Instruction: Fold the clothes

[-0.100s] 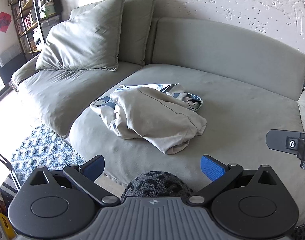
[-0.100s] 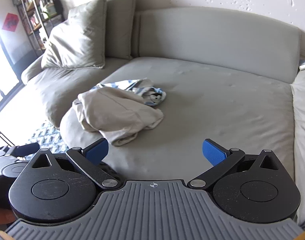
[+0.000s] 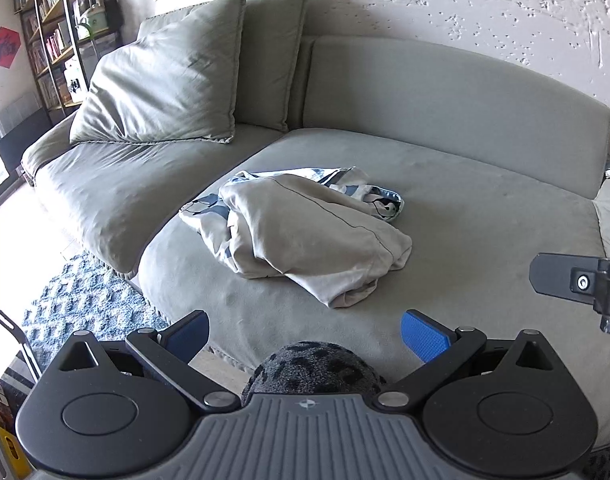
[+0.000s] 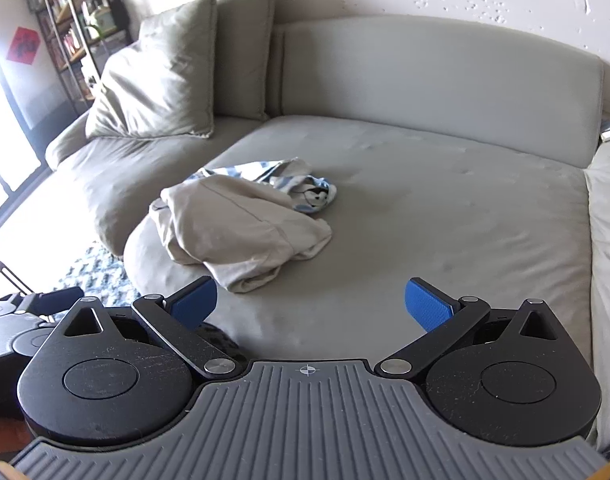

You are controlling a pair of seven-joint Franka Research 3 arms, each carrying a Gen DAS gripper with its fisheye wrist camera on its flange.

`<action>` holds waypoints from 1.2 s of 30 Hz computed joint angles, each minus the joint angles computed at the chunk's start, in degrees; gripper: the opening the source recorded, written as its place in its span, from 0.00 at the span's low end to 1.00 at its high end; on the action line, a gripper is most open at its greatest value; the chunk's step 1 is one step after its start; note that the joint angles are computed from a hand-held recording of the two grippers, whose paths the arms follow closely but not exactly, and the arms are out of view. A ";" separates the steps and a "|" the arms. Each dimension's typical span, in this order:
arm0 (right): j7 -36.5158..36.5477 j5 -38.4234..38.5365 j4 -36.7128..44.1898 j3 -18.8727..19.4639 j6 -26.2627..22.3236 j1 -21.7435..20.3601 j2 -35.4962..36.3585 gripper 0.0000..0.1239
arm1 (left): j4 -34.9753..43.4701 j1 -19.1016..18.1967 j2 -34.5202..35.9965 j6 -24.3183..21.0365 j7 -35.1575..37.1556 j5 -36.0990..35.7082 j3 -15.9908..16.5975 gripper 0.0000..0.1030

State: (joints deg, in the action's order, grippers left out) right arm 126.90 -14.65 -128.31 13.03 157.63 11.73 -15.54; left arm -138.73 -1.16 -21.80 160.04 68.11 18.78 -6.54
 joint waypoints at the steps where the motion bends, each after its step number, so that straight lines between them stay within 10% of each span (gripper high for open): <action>1: 0.12 -0.03 -0.08 -0.02 0.15 -0.05 0.02 0.83 | -0.07 0.43 -0.04 0.20 -0.39 0.61 -0.38 0.99; 36: -0.13 3.05 -0.49 -0.50 1.28 0.54 0.39 0.83 | 0.46 0.69 0.52 -0.46 -1.23 0.45 -0.03 0.99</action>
